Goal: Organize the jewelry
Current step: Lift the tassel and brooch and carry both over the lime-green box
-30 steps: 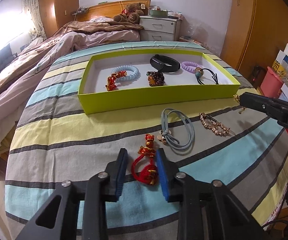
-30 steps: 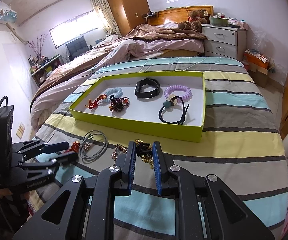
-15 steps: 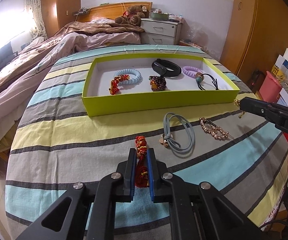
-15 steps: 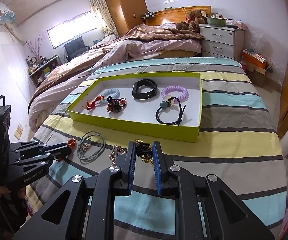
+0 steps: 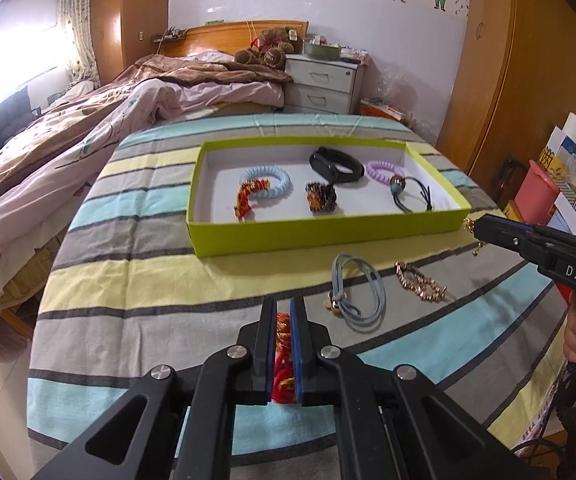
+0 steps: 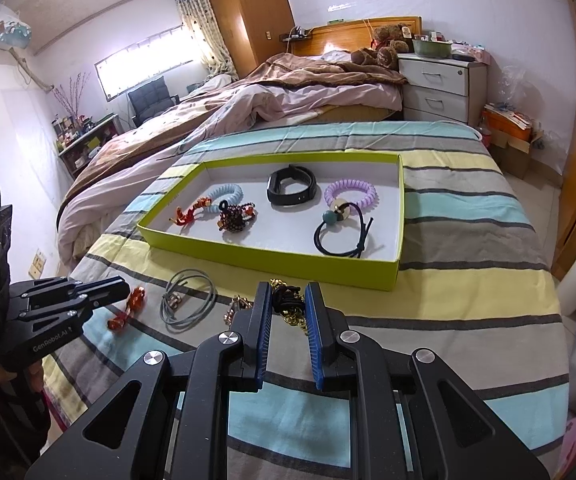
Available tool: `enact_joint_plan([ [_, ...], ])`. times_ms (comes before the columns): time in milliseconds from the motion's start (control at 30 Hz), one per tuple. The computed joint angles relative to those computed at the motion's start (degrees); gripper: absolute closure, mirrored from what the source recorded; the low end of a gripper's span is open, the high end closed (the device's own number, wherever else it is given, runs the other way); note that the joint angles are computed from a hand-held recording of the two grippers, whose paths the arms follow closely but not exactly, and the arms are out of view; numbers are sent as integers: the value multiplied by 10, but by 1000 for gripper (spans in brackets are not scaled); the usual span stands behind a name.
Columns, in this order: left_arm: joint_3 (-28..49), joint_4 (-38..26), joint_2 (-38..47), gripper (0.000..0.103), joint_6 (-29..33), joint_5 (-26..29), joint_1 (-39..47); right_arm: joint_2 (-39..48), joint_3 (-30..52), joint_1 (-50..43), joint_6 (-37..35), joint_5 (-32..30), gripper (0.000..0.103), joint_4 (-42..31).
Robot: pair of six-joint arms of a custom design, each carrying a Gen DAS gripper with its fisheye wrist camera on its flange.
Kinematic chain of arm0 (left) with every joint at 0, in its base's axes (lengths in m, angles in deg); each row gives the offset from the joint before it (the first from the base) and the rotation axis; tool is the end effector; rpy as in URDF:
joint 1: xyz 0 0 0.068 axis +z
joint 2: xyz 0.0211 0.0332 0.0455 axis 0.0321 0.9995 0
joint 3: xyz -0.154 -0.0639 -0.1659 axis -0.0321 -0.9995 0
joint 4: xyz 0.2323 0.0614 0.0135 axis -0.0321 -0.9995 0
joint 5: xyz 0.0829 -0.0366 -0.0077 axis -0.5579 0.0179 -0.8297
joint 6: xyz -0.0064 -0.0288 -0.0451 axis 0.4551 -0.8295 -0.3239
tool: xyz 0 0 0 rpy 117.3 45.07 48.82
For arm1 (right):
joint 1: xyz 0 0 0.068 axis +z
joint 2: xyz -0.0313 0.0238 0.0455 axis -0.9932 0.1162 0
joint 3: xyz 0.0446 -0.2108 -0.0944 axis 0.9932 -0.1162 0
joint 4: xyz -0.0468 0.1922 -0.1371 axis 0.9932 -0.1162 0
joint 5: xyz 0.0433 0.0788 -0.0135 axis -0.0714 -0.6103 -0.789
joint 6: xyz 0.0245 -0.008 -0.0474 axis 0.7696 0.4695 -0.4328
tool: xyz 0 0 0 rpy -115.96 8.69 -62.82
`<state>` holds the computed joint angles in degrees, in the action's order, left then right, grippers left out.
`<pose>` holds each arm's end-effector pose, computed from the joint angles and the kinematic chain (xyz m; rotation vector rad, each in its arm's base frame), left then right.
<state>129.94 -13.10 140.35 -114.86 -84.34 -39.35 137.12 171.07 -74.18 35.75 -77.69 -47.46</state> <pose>0.2497 -0.1951 0.2214 -0.2558 2.3773 -0.0090 0.3925 0.0826 0.2301 -0.7446 2.2611 0.6413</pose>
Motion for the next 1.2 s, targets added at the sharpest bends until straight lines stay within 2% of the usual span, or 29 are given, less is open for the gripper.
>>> enact_joint_plan([
  [333, -29, 19, -50, 99, 10, 7, 12, -7, 10, 6, 11, 1, 86, 3],
  [500, -46, 33, -69, 98, 29, 41, 24, -5, 14, 7, 14, -1, 86, 2],
  [600, -64, 47, -73, 98, 17, 56, 23, -2, 16, 8, 15, -1, 86, 2],
  [667, -59, 34, -54, 96, 6, 51, 21, 1, 18, 9, 15, 0, 86, 0],
  [700, -58, 33, -48, 92, 4, 55, 21, 2, 19, 9, 16, 0, 86, 0],
  [800, -60, 34, -34, 66, 2, 69, 22, 1, 15, 9, 12, 0, 86, 0],
  [833, -59, 36, -29, 63, 4, 70, 19, 0, 12, 9, 11, -1, 86, 1],
  [1000, -33, 16, 7, 63, 5, 66, 14, 0, 8, 7, 13, -1, 86, 5],
  [1067, -28, 12, 16, 66, 6, 58, 11, 2, 8, 6, 10, -3, 86, 5],
  [1200, -20, 6, 24, 85, 7, 50, 8, 1, 7, 6, 10, -2, 86, 6],
])
